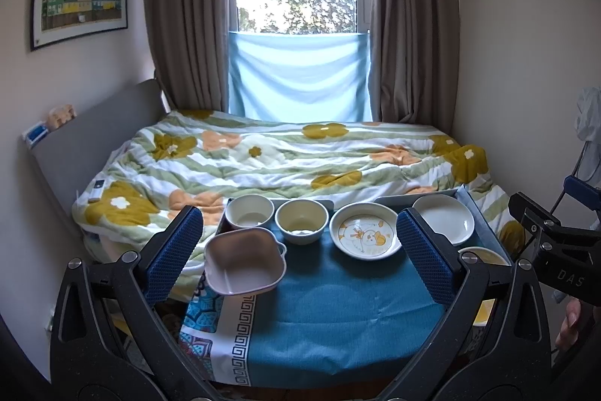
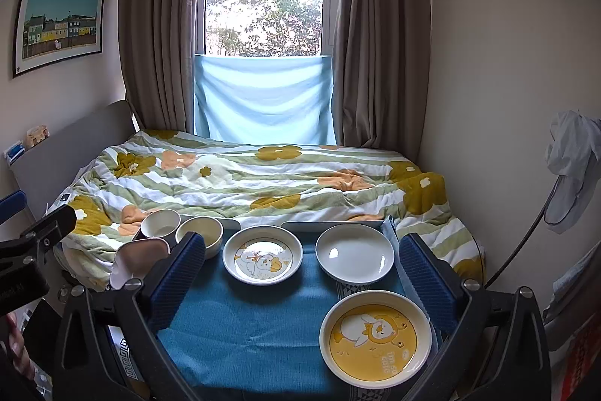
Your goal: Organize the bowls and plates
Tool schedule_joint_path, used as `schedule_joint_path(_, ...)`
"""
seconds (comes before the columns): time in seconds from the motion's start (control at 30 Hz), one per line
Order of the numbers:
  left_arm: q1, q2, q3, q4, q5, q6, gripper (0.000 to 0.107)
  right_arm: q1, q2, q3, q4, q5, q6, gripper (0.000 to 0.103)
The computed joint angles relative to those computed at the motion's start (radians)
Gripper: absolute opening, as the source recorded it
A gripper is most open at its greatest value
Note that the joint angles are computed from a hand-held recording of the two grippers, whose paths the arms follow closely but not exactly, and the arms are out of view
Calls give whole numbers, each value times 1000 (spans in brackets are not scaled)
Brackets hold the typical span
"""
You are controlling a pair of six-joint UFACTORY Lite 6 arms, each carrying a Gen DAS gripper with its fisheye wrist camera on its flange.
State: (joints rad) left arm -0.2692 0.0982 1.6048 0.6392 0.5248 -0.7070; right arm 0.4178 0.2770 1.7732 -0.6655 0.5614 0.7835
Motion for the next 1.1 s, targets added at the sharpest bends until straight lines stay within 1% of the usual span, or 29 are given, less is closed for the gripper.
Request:
schedule_joint_path(0.6, 12, 10, 9, -20, -7, 23, 103, 0, 27, 28, -3, 7, -4, 103)
schedule_joint_path(0.77, 16, 17, 19, -32, -6, 35, 103, -4, 40, 33, 1, -4, -5, 103)
schedule_joint_path(0.93, 40, 35, 38, -87, -17, 88, 103, 0, 42, 36, 1, -2, -4, 103)
schedule_joint_path(1.1, 42, 37, 36, -79, -18, 84, 103, 2, 44, 32, -7, -7, 6, 103)
